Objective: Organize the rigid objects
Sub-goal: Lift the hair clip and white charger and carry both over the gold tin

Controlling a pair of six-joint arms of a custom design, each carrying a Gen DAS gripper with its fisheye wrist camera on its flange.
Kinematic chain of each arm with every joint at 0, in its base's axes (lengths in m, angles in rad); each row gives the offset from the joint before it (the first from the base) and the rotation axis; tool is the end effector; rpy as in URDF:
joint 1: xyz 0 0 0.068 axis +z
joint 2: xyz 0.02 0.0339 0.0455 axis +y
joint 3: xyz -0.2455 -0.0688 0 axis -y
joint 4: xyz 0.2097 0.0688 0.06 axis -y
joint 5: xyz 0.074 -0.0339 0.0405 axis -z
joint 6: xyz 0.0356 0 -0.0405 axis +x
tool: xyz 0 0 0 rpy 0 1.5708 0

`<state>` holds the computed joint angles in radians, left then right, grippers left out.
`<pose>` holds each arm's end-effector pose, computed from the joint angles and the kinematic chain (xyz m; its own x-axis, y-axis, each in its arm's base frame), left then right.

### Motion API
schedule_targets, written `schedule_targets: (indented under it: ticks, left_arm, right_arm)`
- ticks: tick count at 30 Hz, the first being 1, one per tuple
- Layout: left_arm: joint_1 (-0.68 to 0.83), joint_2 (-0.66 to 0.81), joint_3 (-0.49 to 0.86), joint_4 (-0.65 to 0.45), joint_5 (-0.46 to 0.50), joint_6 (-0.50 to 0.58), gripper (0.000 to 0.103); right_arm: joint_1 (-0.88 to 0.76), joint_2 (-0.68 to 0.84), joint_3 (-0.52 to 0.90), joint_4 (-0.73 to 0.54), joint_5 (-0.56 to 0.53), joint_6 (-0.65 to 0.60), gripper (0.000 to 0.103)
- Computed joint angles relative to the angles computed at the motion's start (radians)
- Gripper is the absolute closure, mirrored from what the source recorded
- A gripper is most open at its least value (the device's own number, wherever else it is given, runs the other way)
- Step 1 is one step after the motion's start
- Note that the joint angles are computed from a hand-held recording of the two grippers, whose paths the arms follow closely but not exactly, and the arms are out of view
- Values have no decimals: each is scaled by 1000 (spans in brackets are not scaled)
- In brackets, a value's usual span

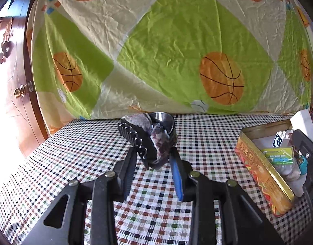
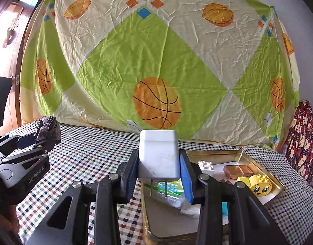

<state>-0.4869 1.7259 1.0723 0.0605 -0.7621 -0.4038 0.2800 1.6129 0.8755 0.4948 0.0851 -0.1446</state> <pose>0.3152 -0.1390 0.2204 -0.3884 -0.1160 -0.9142 -0.3481 0.9370 0.0291 0.3201 0.0889 0.2359 -0.2002 -0.2070 -0.9576 -0.2273 0.9606 -0.1601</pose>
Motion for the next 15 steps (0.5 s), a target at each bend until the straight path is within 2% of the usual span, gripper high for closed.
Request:
schedule_targets:
  ticks: [15]
  left_arm:
    - [-85, 64, 111, -21, -12, -2, 71]
  right_arm:
    - [-121, -9, -16, 41, -59, -10, 63]
